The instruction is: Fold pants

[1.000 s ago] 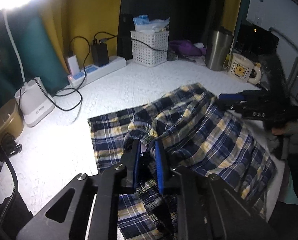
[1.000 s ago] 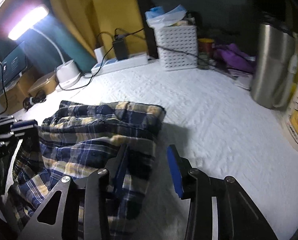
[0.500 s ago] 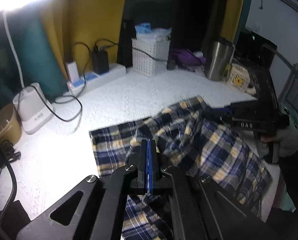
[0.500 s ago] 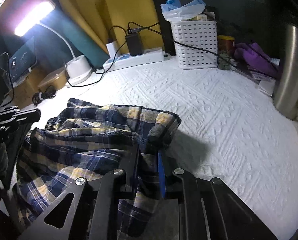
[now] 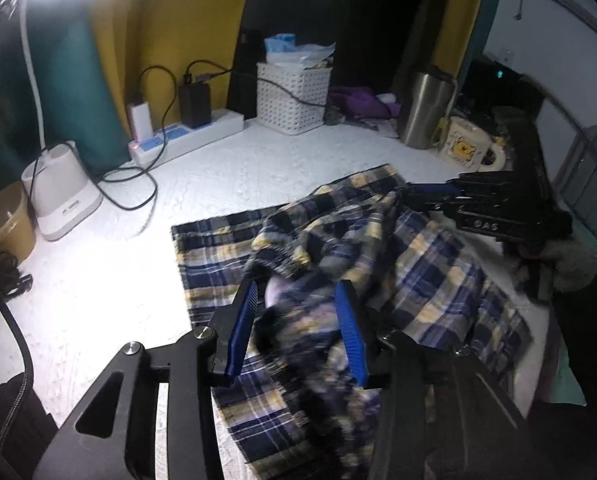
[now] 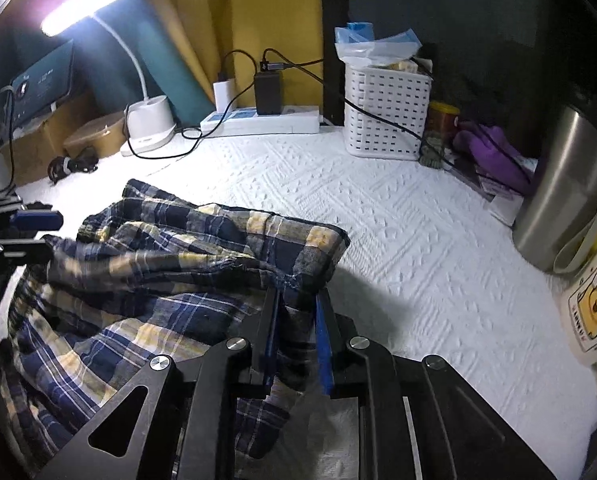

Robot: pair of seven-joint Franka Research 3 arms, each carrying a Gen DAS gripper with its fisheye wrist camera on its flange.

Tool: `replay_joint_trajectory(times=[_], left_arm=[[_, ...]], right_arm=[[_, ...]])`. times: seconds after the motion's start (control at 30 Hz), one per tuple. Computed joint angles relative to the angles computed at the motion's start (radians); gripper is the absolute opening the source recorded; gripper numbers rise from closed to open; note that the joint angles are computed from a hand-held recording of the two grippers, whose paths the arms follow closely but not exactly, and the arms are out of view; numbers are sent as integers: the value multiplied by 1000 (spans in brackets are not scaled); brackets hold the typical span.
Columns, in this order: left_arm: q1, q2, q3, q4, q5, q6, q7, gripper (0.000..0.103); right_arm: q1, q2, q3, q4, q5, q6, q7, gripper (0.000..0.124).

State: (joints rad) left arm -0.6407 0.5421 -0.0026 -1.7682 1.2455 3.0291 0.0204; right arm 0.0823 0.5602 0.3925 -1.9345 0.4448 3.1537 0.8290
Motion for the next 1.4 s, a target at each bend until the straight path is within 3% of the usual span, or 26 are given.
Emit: replay_joint_trajectory(times=[0.07, 0.17, 0.23, 0.27, 0.3, 0.43, 0.47, 0.5, 0.57, 0.7, 0.8, 1.03, 1.27, 1.4], left_arm=[[-5, -1, 6, 2, 16, 6, -7, 40], [12, 12, -19, 7, -22, 0, 45, 43], [10, 23, -18, 12, -44, 2, 63, 48], [16, 31, -25, 14, -67, -3, 88, 48], [18, 37, -29, 16, -90, -12, 113, 48], [-23, 39, 23, 14, -78, 2, 75, 48], [-26, 39, 26, 14, -77, 1, 74, 46], [-37, 37, 36, 15, -64, -5, 66, 34], [-33, 35, 27, 15, -66, -22, 87, 26], [-51, 24, 44, 20, -8, -30, 27, 14], [-49, 11, 36, 28, 42, -44, -16, 12], [1, 3, -8, 64, 99, -58, -44, 12], [48, 41, -26, 104, 21, -50, 30, 12], [57, 68, -21, 112, -55, -44, 99, 12]], right_arm=[[-21, 1, 24, -8, -3, 22, -16, 23], [-10, 0, 8, -11, -26, 26, -17, 26], [31, -2, -37, -3, -45, 5, -4, 43], [37, 0, -43, -1, -49, 6, -3, 63], [29, 4, -33, 1, -50, 10, -9, 71], [-34, 28, 39, 14, -45, 26, -30, 71], [-53, 34, 61, 16, -50, 24, -42, 63], [-53, 36, 62, 20, -55, 15, -48, 45], [-10, 33, 21, 23, -68, 10, -47, 26], [19, 23, -2, 9, -76, 46, -38, 11], [-23, 17, 43, -2, -77, 67, -27, 9], [-63, 27, 82, 27, -75, 55, 34, 8], [22, 91, -5, 155, -60, -19, 84, 8], [73, 141, -62, 250, -56, -106, 89, 8]])
